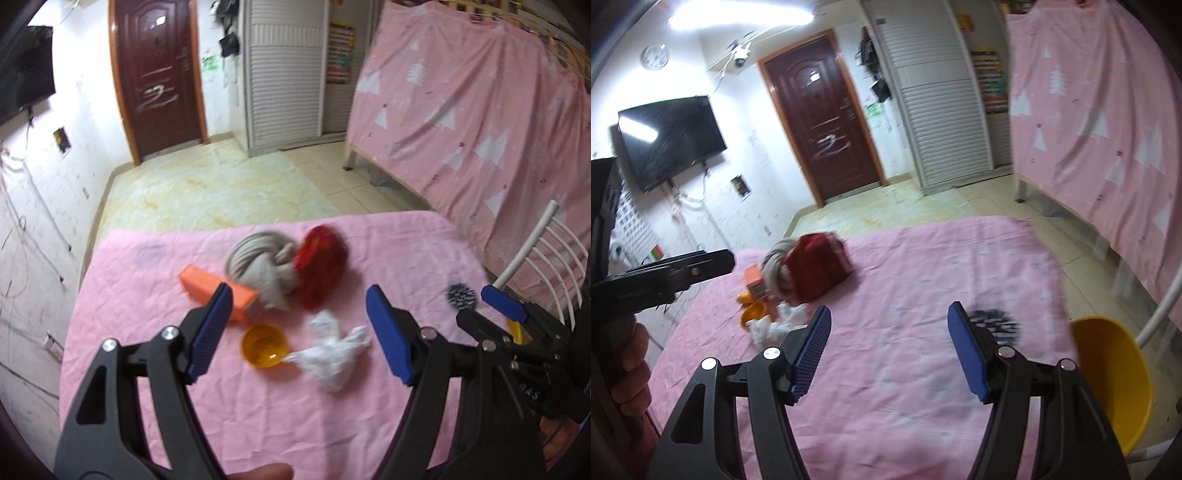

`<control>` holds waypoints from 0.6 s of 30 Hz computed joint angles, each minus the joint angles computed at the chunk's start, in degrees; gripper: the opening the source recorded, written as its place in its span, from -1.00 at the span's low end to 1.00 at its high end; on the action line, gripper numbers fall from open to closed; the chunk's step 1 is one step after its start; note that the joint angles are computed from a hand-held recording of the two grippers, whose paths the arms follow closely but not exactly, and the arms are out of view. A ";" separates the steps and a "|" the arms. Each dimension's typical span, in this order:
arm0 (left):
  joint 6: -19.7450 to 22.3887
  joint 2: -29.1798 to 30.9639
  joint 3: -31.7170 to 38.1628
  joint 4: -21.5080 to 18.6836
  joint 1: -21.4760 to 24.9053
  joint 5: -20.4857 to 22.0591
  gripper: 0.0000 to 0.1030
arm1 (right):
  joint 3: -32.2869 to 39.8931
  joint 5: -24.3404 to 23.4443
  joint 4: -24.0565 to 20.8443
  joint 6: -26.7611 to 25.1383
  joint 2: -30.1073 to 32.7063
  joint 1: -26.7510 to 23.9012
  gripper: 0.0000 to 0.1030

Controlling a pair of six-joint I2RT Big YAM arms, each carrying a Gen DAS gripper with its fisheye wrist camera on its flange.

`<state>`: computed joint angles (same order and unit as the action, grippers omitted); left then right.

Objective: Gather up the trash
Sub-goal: 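Move both tools back over the remaining items on the bed, then grasp the white tissue with the right tool while the left tool grasps the yellow cup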

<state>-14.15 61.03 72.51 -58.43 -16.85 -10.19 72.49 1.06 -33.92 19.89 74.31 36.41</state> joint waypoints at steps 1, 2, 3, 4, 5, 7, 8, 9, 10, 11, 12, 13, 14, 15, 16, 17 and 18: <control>0.06 0.01 -0.32 -0.15 0.79 0.44 0.38 | 0.68 -0.19 -0.34 -0.41 0.74 0.63 0.16; 0.09 0.06 -0.79 -0.35 1.70 0.84 0.38 | 1.29 -0.20 -0.65 -0.86 1.44 1.30 0.16; -0.07 -0.02 -1.16 -0.47 2.10 1.07 0.38 | 1.63 -0.26 -0.84 -1.20 1.84 1.67 0.16; 0.03 -0.10 -1.53 -0.62 2.89 1.75 0.38 | 2.19 -0.35 -1.17 -1.59 2.44 2.15 0.16; -0.03 -0.02 -1.79 -0.70 3.35 2.17 0.38 | 2.73 -0.39 -1.52 -1.94 3.00 2.56 0.16; -0.05 0.12 -2.33 -0.85 4.26 3.10 0.38 | 3.37 -0.45 -2.08 -2.38 3.77 3.00 0.16; 0.01 0.19 -2.63 -0.88 4.71 3.72 0.38 | 3.69 -0.43 -2.32 -2.52 4.18 3.36 0.17; 0.05 0.26 -2.82 -0.89 4.91 4.04 0.38 | 3.67 -0.48 -2.36 -2.73 4.31 3.47 0.17; 0.12 0.39 -2.99 -0.88 5.12 4.40 0.38 | 4.00 -0.32 -2.60 -2.95 4.72 3.85 0.18; 0.21 0.50 -3.23 -0.89 5.34 4.89 0.38 | 4.13 -0.36 -2.82 -3.20 4.88 4.00 0.19; 0.24 0.60 -3.38 -0.87 5.51 5.22 0.38 | 4.40 -0.41 -3.11 -3.47 5.16 4.30 0.20; 0.33 0.79 -3.53 -0.82 5.81 5.70 0.38 | 4.57 -0.50 -3.28 -3.73 5.39 4.51 0.22; 0.25 1.00 -3.71 -0.88 6.05 6.22 0.38 | 4.89 -0.56 -3.59 -4.10 5.72 4.82 0.24; 0.30 1.10 -3.90 -0.90 6.38 6.70 0.38 | 4.99 -0.55 -3.70 -4.32 5.89 5.02 0.25; 0.27 1.26 -4.19 -0.84 6.62 7.18 0.38 | 5.22 -0.55 -3.88 -4.59 6.11 5.21 0.25; 0.27 1.47 -4.26 -0.91 6.78 7.62 0.38 | 5.47 -0.50 -3.94 -4.62 6.36 5.35 0.26; 0.29 1.81 -4.33 -0.99 6.97 7.94 0.38 | 5.68 -0.60 -3.97 -4.65 6.61 5.51 0.26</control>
<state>-13.87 62.84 68.18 -59.43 -9.89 -2.25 78.18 0.46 -37.89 15.24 80.92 41.92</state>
